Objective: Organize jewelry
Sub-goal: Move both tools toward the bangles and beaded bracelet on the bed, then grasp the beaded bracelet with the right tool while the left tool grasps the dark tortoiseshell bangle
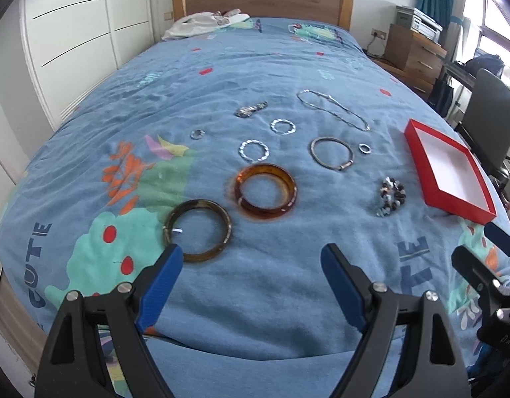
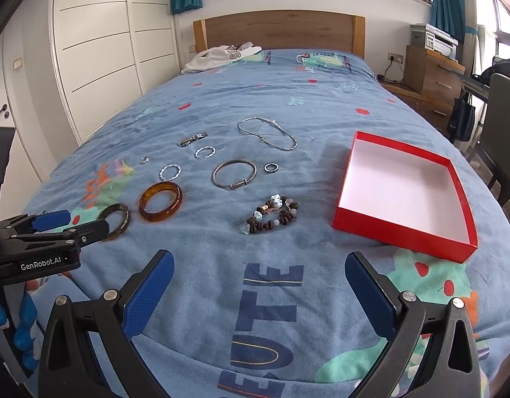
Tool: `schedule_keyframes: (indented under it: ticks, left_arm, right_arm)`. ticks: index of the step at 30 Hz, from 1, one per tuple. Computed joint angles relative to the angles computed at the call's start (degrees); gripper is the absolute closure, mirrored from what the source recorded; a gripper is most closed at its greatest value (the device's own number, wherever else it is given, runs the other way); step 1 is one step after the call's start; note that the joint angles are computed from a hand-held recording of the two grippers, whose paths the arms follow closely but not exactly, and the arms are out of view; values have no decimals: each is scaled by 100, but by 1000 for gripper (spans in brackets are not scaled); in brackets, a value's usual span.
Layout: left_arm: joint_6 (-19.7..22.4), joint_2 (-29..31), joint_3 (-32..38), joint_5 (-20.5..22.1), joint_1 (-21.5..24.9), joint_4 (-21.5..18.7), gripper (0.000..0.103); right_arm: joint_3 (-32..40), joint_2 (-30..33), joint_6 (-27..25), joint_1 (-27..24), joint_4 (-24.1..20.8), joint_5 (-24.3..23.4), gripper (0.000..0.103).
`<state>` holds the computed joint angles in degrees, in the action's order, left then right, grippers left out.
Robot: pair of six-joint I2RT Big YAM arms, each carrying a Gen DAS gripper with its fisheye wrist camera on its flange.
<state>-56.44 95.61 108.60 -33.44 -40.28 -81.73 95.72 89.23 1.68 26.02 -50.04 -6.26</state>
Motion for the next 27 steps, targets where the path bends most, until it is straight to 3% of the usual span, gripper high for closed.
schedule_keyframes:
  ticks: [16, 24, 27]
  left_arm:
    - [-640, -796, -1024, 123, 278, 143, 18]
    - [7, -717, -1189, 685, 695, 596, 18]
    - [319, -640, -1207, 1081, 881, 834, 18]
  right_arm:
    - [316, 457, 101, -66, -210, -586, 17]
    - [650, 792, 200, -89, -361, -662, 17]
    - [841, 962, 302, -87, -464, -678, 17]
